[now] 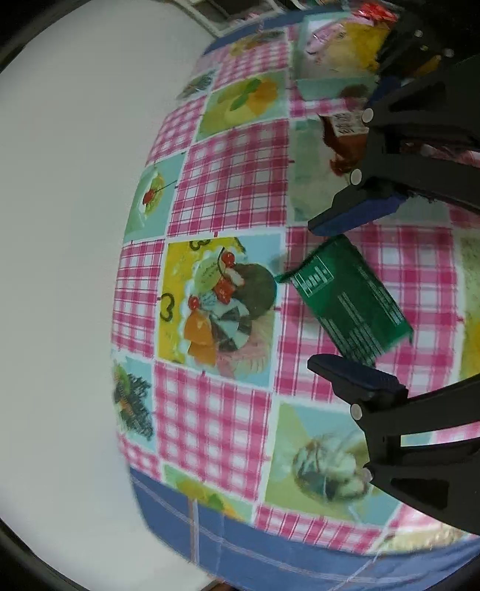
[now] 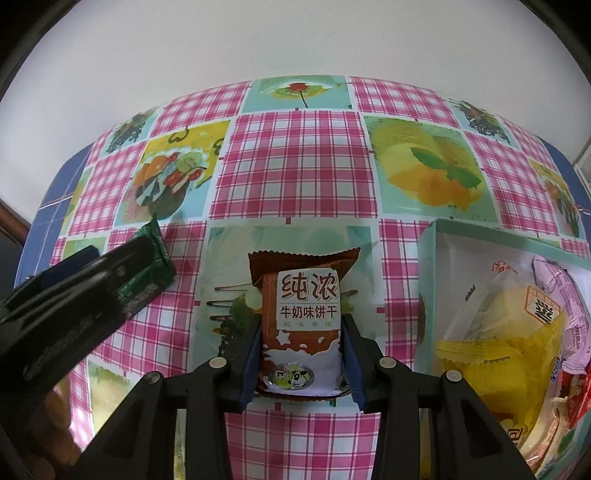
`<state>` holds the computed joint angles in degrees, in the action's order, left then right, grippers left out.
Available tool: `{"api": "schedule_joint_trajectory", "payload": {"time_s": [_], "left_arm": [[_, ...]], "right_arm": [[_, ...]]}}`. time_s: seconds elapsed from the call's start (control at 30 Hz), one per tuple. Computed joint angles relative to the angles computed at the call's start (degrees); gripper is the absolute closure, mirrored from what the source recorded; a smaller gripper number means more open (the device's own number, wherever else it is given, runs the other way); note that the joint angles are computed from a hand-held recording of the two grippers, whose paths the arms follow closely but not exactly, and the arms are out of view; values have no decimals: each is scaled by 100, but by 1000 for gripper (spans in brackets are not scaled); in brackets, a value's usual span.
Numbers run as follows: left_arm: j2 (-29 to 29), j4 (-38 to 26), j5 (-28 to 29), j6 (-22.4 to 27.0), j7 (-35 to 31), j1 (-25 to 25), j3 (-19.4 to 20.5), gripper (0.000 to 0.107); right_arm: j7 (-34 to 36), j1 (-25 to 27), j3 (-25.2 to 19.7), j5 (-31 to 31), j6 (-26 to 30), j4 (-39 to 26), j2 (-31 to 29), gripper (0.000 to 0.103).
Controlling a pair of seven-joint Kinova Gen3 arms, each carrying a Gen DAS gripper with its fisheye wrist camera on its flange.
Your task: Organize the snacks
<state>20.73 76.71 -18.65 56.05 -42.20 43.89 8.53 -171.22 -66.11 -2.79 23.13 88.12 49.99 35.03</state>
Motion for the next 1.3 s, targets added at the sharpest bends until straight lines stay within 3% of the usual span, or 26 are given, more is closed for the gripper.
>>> {"api": "schedule_joint_trajectory", "payload": {"time_s": [0.13,0.23,0.33,0.4,0.47,0.77,1.0,1.3], "left_arm": [[-48,169,560,-249,-293,-297,173,39],[-34,122,869,-66,-495,-391,232,39],[74,-94,592,415,-400,-132,123,48],[68,-81,452,491,-264,-28,66,62],[34,-44,488,490,-179,-60,59,66],[-65,-101,570,793,215,-35,110,67],[-333,-433,150,1290,757,260,163,67],[-424,-988,-413,1857,1357,823,347,67]], "right_arm": [[-12,7,-4,-13,-41,36,-21,61],[-34,7,-11,-14,-59,65,-37,61],[-24,11,-23,-34,-28,34,-24,61],[-48,-10,-12,-24,7,-3,1,61],[-14,-9,-29,-45,3,7,-8,61],[9,-86,-62,-81,41,-55,-80,61],[-42,-335,-9,115,355,-291,-208,61],[-522,-772,-67,522,631,-105,-673,61]]}}
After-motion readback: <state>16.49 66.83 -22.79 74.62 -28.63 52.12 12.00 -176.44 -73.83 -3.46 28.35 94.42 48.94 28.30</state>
